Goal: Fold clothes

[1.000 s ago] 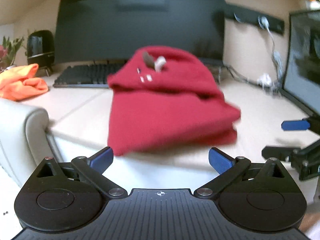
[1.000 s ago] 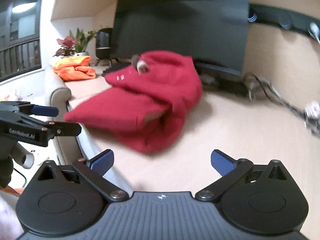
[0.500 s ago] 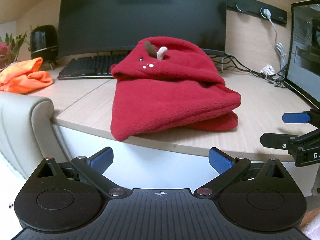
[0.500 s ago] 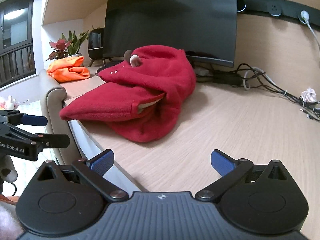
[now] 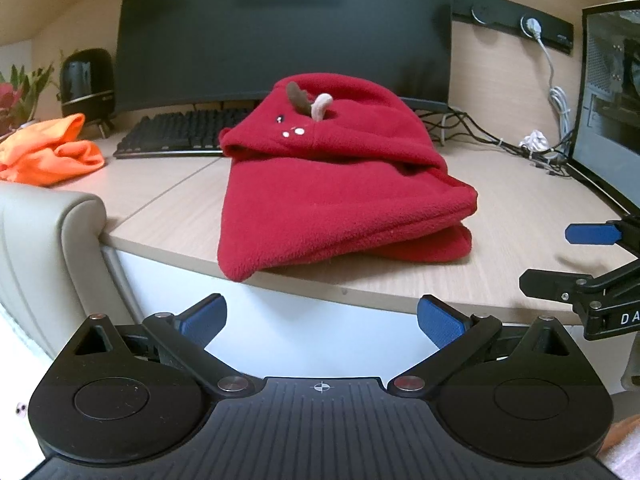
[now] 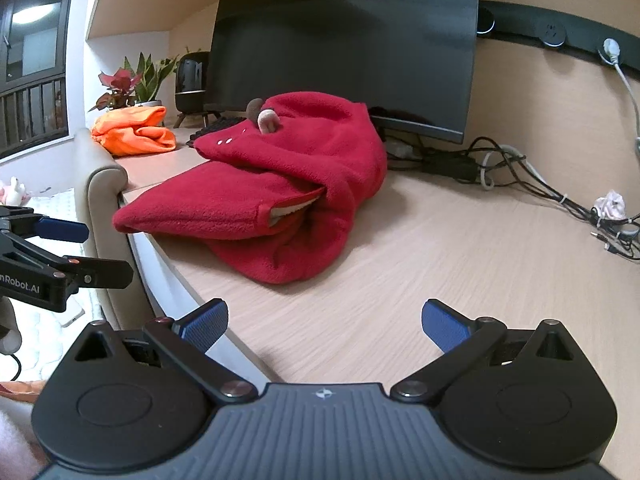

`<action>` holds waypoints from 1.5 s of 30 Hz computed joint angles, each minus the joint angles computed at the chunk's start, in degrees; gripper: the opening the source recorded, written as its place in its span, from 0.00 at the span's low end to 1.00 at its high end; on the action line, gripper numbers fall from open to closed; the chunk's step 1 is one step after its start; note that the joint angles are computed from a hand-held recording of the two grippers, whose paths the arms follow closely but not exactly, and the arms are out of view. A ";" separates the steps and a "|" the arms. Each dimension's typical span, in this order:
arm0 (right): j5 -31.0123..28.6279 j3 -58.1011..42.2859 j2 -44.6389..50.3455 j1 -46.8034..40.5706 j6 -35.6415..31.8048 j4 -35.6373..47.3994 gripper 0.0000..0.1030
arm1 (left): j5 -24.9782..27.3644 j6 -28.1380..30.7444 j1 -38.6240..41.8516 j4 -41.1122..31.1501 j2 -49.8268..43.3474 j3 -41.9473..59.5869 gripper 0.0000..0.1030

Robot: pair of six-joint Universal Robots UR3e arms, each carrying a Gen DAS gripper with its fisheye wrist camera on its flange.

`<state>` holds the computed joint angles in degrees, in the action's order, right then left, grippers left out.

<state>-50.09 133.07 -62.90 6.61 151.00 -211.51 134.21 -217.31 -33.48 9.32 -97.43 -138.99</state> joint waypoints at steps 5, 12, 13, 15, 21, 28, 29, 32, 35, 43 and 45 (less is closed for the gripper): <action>0.73 0.36 -0.65 -0.32 -0.70 1.50 1.00 | 0.63 -1.64 -0.85 -2.34 0.67 0.38 1.00; 1.55 0.50 -0.79 -0.76 -1.33 2.07 1.00 | 0.60 -1.32 -0.83 -1.92 0.83 0.21 1.00; 1.53 0.45 -0.76 -0.82 -1.22 2.03 1.00 | 0.45 -1.09 -0.78 -1.71 0.75 0.24 1.00; 1.39 0.36 -0.65 -0.91 -0.99 1.89 1.00 | 0.21 -0.68 -0.73 -1.69 0.69 0.43 1.00; 0.78 -0.02 -0.25 -0.89 -0.58 1.47 1.00 | 0.35 1.25 -1.57 -0.03 -0.41 1.18 1.00; 1.36 -0.25 -0.09 -1.23 -1.25 2.53 1.00 | 0.16 0.21 -1.53 -1.77 0.18 1.29 1.00; 1.41 -0.19 -0.05 -1.27 -1.26 2.47 1.00 | 0.22 0.14 -1.60 -1.80 0.19 1.28 1.00; 1.57 -0.03 0.08 -1.39 -1.29 2.29 1.00 | 0.30 0.22 -1.74 -1.60 0.08 1.31 1.00; 1.73 0.03 0.27 -1.50 -1.26 2.01 1.00 | 0.32 0.61 -1.75 -0.66 -0.25 1.21 1.00; 1.45 0.17 0.35 -1.64 -0.95 1.75 1.00 | -0.71 1.56 -1.10 0.38 -0.66 1.22 1.00; 1.43 -0.01 0.44 -1.60 -0.98 1.88 1.00 | -0.72 1.55 -1.14 0.38 -0.71 1.27 1.00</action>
